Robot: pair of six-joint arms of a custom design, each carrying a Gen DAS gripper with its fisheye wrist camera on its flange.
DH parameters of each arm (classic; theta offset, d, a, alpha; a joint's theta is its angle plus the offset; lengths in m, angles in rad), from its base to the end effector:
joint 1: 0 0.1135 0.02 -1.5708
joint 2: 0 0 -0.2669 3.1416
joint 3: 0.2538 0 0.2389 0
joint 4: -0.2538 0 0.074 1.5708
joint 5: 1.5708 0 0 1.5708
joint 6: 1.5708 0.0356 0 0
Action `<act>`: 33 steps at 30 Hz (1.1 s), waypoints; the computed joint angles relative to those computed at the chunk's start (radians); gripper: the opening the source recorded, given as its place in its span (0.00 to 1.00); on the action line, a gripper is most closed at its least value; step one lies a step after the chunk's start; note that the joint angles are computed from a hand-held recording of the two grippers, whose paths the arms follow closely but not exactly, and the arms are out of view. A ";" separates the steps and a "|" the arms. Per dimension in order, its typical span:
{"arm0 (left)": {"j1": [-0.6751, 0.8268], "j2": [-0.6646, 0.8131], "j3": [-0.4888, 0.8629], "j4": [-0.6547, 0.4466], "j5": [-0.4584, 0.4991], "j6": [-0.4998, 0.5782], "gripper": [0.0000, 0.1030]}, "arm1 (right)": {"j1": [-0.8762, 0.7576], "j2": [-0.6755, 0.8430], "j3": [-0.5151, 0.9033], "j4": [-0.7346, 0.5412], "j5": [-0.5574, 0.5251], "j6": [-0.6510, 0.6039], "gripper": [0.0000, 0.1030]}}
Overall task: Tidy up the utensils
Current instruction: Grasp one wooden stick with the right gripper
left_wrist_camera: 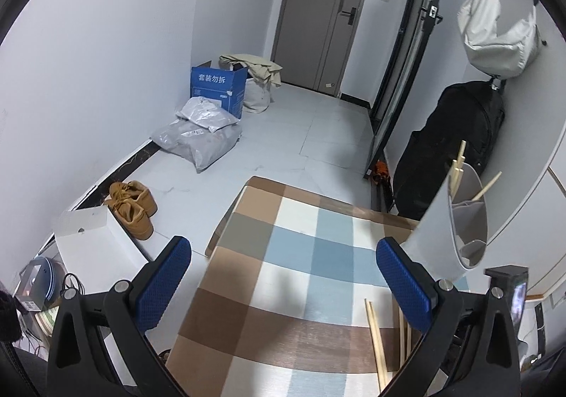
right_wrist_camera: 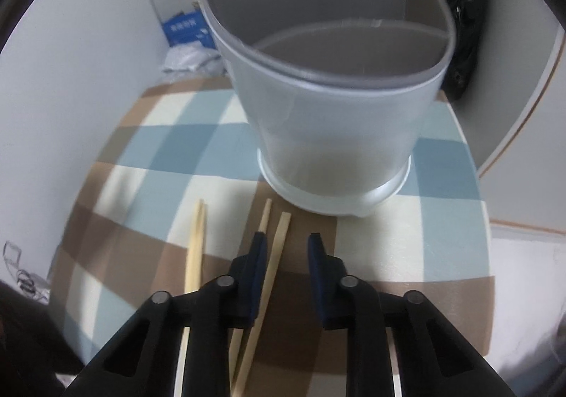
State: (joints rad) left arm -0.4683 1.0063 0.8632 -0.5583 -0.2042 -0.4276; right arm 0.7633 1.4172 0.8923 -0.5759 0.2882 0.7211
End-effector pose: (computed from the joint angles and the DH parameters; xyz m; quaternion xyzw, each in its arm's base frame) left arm 0.1798 -0.0828 0.2951 -0.0245 0.9030 -0.0981 0.4176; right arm 0.1936 0.1713 0.2169 0.0131 0.9629 0.0528 0.2642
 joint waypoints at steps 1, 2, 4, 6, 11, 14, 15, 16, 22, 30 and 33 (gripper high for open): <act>0.011 0.000 0.000 -0.002 0.011 -0.001 0.99 | -0.001 0.018 0.010 -0.003 0.001 0.010 0.18; 0.018 -0.001 0.002 -0.006 0.016 0.001 0.99 | 0.004 0.034 0.023 -0.013 0.013 0.015 0.18; 0.032 0.001 0.005 -0.009 0.026 0.006 0.99 | 0.020 0.070 0.053 -0.045 0.053 0.031 0.14; 0.041 0.003 0.006 -0.011 0.035 0.007 0.99 | 0.034 0.099 0.084 -0.079 0.094 0.051 0.13; 0.067 0.010 0.010 -0.013 0.050 0.023 0.99 | 0.043 0.154 0.148 -0.129 0.133 0.056 0.11; 0.083 0.016 0.009 -0.022 0.063 0.028 0.99 | 0.054 0.172 0.171 -0.145 0.146 0.056 0.06; 0.086 0.021 0.010 -0.026 0.069 0.030 0.99 | 0.056 0.164 0.164 -0.141 0.144 0.059 0.05; 0.091 0.026 0.009 -0.028 0.074 0.035 0.99 | 0.056 0.151 0.151 -0.131 0.138 0.062 0.05; 0.073 0.098 0.033 -0.078 0.120 0.039 0.99 | 0.083 -0.030 0.037 -0.089 0.145 0.129 0.05; -0.108 0.269 0.098 -0.181 0.143 0.023 0.99 | 0.023 -0.434 -0.114 -0.090 0.110 0.236 0.05; -0.167 0.316 0.112 -0.205 0.157 0.017 0.99 | -0.060 -0.516 -0.178 -0.012 0.038 0.261 0.05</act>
State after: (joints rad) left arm -0.6352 1.3220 0.9750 -0.7635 -0.0474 -0.4109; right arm 0.7030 0.9015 0.7139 -0.5883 0.3264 0.9826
